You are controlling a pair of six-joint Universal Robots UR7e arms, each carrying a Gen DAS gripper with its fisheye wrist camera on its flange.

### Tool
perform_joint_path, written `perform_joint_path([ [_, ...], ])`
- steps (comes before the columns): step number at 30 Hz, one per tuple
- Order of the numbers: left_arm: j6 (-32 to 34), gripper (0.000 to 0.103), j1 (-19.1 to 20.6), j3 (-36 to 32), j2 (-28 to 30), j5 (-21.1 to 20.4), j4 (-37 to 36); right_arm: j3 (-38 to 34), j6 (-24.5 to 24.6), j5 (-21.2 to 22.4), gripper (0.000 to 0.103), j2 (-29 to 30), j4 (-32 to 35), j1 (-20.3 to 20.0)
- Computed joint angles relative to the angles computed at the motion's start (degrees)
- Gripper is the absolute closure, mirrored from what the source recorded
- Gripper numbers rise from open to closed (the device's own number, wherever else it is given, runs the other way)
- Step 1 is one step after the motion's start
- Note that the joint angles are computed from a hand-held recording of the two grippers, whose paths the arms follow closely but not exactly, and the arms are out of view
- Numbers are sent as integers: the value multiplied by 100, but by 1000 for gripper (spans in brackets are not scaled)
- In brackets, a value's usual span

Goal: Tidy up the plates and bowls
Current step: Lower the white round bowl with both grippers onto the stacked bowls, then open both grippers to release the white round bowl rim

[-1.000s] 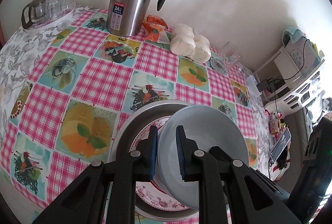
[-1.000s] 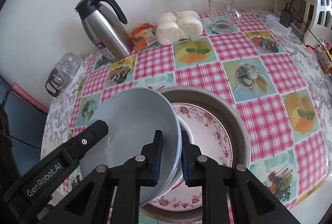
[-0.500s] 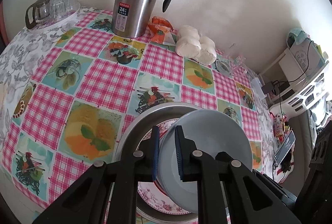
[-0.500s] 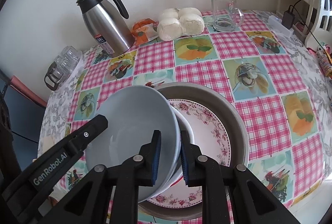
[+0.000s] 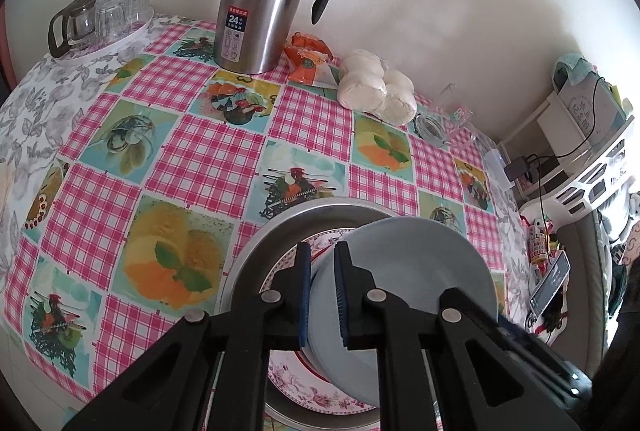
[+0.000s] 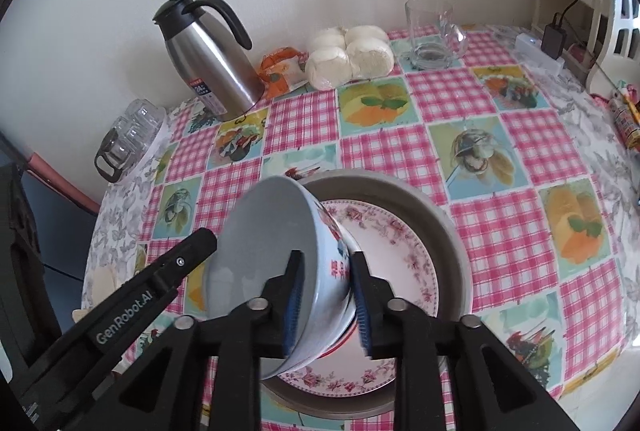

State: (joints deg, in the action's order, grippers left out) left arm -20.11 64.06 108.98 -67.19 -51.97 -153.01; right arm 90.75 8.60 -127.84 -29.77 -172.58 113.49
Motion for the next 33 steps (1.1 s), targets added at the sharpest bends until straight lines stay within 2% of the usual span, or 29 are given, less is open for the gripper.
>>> perform_joint_path([
  [2, -6, 91, 1, -6, 0, 4, 15, 70, -106, -34, 56, -33, -235, 21],
  [5, -43, 91, -1, 3, -5, 14, 19, 146, -150, -5, 56, -96, -406, 13],
  [8, -110, 91, -9, 22, -23, 40, 16, 185, -13, -20, 56, -145, -374, -50],
  [10, -181, 91, -13, 43, -45, 61, 23, 233, 75, 128, 56, -199, -342, -125],
  [15, -228, 89, -27, 81, -107, 48, -26, 245, 60, 258, 56, -187, -326, -232],
  [20, -258, 74, -64, 125, -158, 126, -53, 206, 180, 353, 56, -150, -105, -332],
  [25, -322, 49, -123, 209, -215, 283, -141, 196, 152, 335, 56, -144, -49, -335],
  [31, -504, 24, -191, 252, -241, 706, 6, 318, 19, 268, 42, -219, -218, -320],
  [33, -551, 19, -215, 303, -247, 889, -21, 400, -40, 289, 36, -264, -293, -332],
])
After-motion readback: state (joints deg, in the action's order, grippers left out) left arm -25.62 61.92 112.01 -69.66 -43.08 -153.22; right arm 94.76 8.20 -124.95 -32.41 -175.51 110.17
